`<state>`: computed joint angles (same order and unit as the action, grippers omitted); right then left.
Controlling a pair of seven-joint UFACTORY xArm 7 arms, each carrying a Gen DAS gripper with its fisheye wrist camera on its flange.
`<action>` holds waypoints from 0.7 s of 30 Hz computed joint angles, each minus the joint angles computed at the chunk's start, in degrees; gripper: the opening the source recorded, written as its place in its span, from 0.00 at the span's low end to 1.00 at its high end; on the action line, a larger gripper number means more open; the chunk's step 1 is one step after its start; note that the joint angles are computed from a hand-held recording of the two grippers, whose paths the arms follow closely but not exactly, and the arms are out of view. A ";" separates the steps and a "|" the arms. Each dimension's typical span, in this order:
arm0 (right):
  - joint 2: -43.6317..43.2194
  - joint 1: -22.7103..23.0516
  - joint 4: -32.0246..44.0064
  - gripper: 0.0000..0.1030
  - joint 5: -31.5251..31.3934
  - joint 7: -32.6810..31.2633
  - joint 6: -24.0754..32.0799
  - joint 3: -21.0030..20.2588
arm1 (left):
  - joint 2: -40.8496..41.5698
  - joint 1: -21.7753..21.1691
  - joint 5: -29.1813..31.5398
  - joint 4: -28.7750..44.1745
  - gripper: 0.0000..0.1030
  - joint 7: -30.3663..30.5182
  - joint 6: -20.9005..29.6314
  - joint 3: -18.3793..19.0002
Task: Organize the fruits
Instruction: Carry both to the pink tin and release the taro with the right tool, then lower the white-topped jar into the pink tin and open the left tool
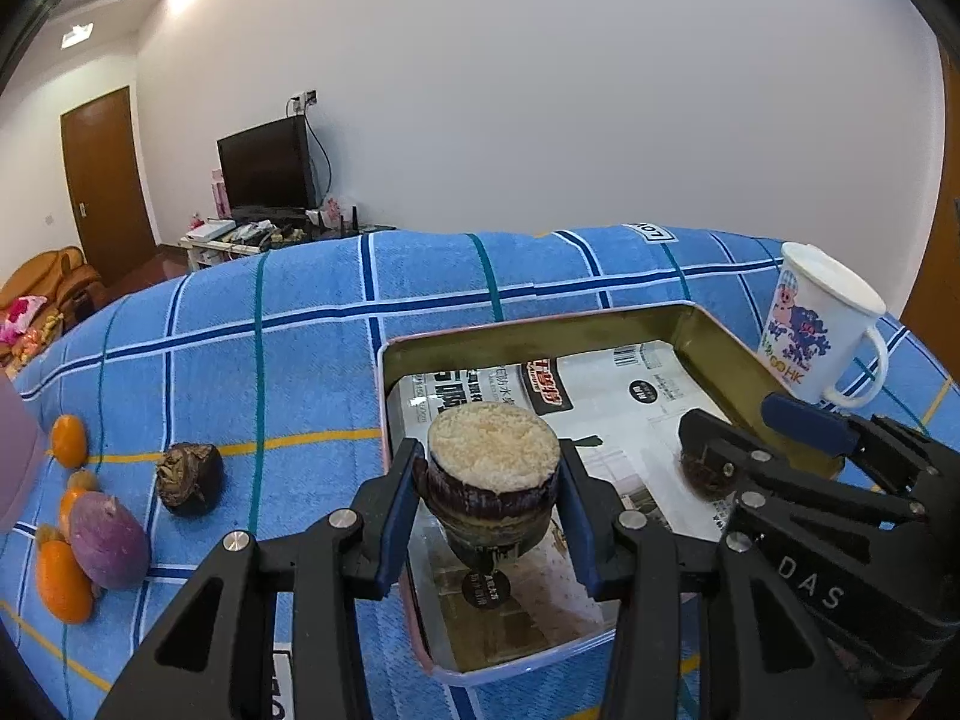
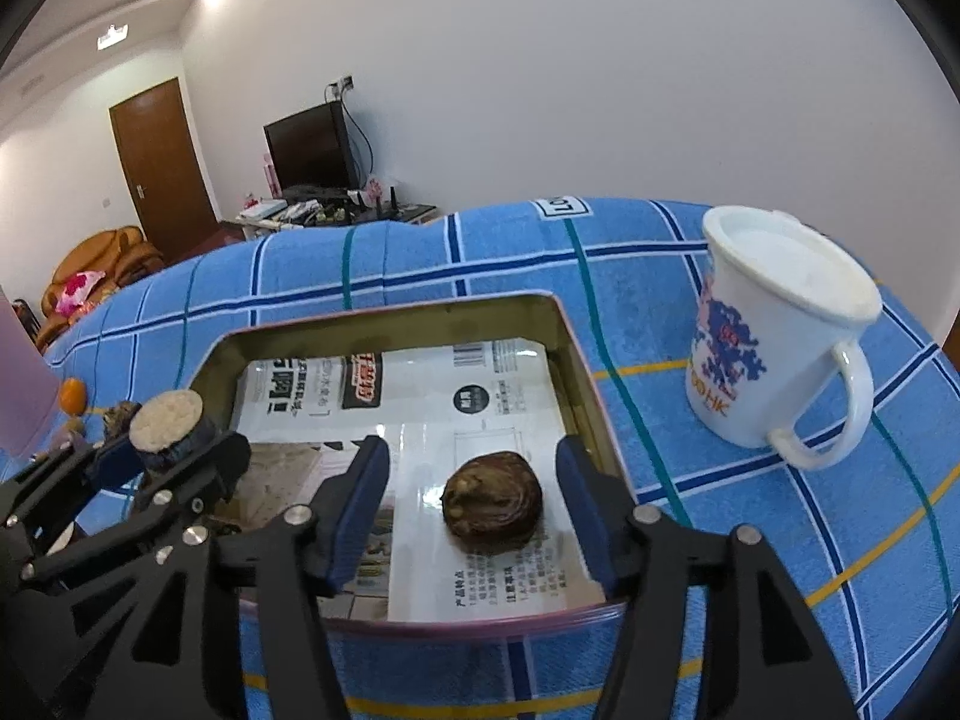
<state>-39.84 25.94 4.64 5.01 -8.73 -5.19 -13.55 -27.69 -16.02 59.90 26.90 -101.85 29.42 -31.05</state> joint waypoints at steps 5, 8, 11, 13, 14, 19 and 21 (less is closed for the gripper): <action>-2.47 2.21 -0.86 0.68 0.18 -0.66 -0.50 -3.50 | -3.34 -0.45 -0.40 -1.57 0.48 -1.22 0.49 -0.84; -4.46 4.32 -1.43 0.77 0.77 -1.30 -1.69 -7.28 | -6.62 -0.58 -1.64 -2.12 0.70 -2.43 4.99 -3.26; -8.78 10.41 -1.59 0.87 1.75 -4.40 -1.25 -16.96 | -10.30 -1.01 -2.29 -3.82 0.79 -3.63 4.57 -3.16; -11.26 12.05 -2.26 0.95 2.97 -5.99 -2.40 -19.95 | -11.70 -1.04 -3.75 -4.33 0.79 -2.66 4.52 -3.22; -12.05 12.37 -2.49 0.97 3.43 -6.41 -2.99 -20.41 | -11.95 -1.02 -4.77 -4.16 0.79 -1.67 5.84 -3.97; -13.90 11.76 -4.17 0.98 4.17 -6.43 -6.37 -18.53 | -12.32 -0.57 -6.45 -3.26 0.79 0.72 10.68 -7.41; -13.23 10.75 -4.64 0.98 3.55 -5.71 -7.87 -16.81 | -12.61 -0.89 -6.88 -3.50 0.79 0.80 11.20 -7.53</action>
